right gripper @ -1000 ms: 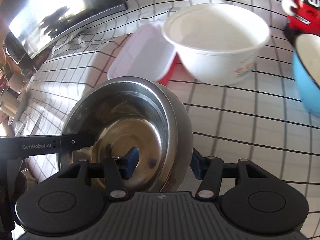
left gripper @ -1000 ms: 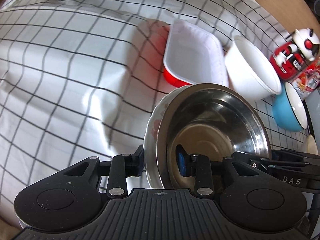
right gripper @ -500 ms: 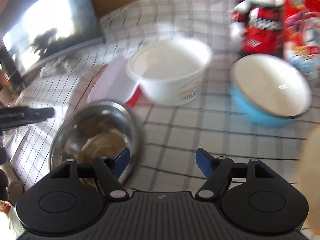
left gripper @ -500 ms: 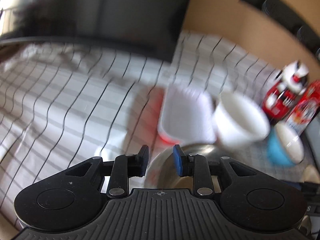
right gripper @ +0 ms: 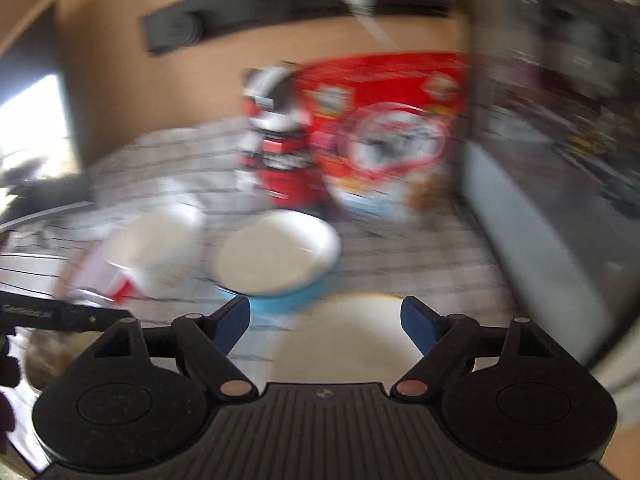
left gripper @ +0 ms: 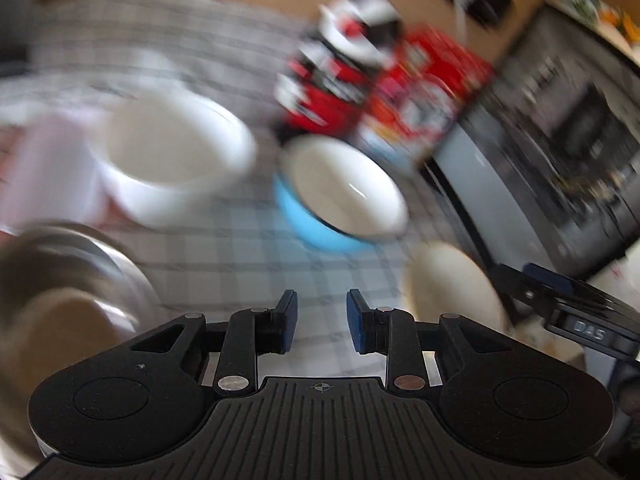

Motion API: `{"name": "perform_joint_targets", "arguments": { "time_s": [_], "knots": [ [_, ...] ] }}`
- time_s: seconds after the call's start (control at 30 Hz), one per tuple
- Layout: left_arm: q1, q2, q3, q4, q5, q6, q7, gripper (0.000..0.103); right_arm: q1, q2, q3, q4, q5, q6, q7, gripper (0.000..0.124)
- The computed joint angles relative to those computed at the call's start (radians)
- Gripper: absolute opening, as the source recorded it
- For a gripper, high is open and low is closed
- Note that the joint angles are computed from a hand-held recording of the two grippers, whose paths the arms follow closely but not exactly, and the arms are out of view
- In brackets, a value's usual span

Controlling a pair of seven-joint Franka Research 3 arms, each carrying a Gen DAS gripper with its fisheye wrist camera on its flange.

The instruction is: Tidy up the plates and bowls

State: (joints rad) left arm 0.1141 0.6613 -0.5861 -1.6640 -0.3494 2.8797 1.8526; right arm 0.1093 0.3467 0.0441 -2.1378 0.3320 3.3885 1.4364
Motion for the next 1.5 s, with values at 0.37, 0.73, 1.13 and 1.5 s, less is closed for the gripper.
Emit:
{"name": "perform_joint_targets", "arguments": {
  "time_s": [0.37, 0.73, 1.13, 1.5],
  "knots": [
    [-0.26, 0.158, 0.162, 0.288, 0.127, -0.169, -0.207, 0.029, -0.216, 0.014, 0.116, -0.065, -0.032, -0.038, 0.039, 0.083],
    [-0.381, 0.325, 0.238, 0.556, 0.252, -0.319, -0.324, 0.026, -0.596, 0.24, 0.493, 0.164, 0.005, -0.266, -0.033, 0.054],
    [-0.265, 0.087, 0.248, 0.17, 0.266, -0.223, -0.306, 0.022, -0.548, 0.253, 0.553, 0.204, 0.15, -0.383, -0.177, 0.055],
    [-0.195, 0.005, 0.278, 0.018, 0.293, -0.111, -0.413, 0.023, -0.342, 0.338, 0.451, 0.396, 0.197, -0.496, -0.239, 0.055]
  ]
}}
